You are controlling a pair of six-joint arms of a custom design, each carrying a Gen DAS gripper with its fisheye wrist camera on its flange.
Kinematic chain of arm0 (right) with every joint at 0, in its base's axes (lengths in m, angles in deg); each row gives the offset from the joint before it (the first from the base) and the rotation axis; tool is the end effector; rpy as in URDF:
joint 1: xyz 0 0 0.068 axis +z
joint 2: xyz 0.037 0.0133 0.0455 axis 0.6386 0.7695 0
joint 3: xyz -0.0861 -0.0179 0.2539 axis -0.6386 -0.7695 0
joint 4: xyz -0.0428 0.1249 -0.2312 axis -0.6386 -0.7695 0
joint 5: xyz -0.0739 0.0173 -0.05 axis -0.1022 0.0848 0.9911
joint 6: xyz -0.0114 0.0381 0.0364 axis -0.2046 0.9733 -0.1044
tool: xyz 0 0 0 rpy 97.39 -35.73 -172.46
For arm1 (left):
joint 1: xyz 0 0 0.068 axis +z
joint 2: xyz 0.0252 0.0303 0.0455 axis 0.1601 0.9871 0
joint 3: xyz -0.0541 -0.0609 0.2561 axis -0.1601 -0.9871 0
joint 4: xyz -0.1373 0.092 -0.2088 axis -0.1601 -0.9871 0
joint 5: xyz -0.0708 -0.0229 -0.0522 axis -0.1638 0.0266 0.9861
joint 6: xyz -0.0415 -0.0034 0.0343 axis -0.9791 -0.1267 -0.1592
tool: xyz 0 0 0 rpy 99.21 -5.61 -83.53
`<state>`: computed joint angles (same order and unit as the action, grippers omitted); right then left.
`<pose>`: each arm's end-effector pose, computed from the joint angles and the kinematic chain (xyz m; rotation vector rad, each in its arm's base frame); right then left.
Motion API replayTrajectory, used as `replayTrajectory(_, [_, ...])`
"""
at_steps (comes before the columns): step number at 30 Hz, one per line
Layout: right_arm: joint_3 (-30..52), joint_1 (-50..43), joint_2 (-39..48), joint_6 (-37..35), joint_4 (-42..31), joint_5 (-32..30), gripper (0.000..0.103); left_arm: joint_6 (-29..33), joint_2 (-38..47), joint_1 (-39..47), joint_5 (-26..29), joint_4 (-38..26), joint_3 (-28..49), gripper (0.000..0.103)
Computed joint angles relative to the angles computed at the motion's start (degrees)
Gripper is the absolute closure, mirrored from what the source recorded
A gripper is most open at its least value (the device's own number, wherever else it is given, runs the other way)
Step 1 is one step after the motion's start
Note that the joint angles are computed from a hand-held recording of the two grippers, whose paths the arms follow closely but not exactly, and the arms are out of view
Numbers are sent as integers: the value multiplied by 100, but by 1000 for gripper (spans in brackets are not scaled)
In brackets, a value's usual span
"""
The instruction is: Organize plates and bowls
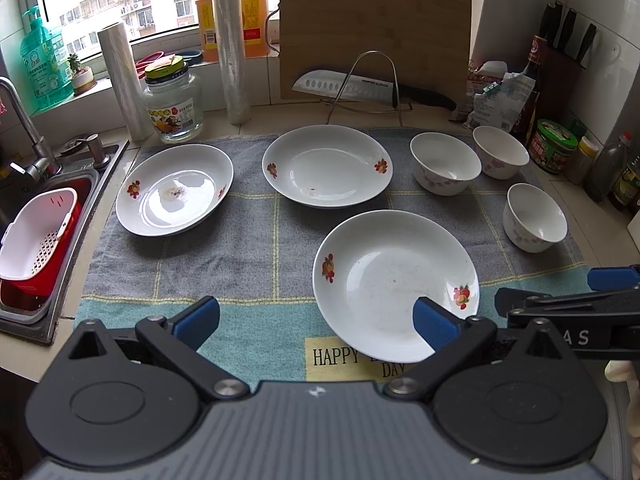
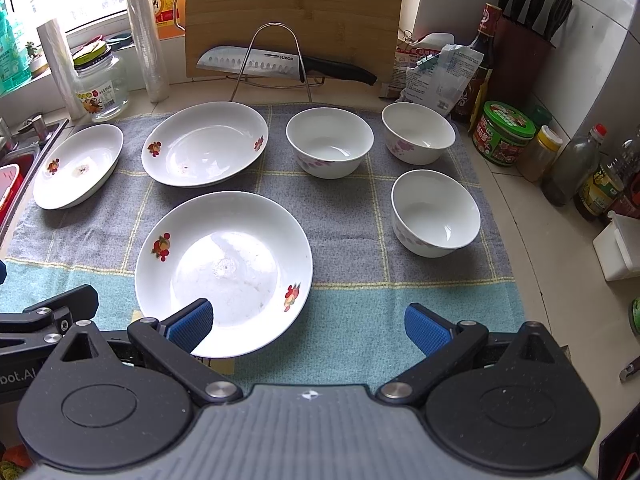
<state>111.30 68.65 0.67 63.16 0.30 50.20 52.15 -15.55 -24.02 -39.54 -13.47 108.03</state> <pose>0.2453 0.1273 0.2485 -0.2732 2.5899 -0.0131 0.1910 -0.1083 0.2461 -0.1712 2.4912 0.0536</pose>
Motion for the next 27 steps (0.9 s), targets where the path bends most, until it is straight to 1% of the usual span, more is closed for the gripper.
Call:
replayTrajectory(12, [21,-32,30,-17,51,-23,0,35,22,33,22,1,58,1])
replayTrajectory(19, [-4,-120,43,-104,176,-91,0,96,70,123,83,163,33,1])
replayTrajectory(23, [-129,-240,-2,-251,434,-249,0,144,11,193,142,371,-92,1])
replayTrajectory(27, [-303,-423,-62,-507,853,-592,0,232,-112,217,80,713,-292,1])
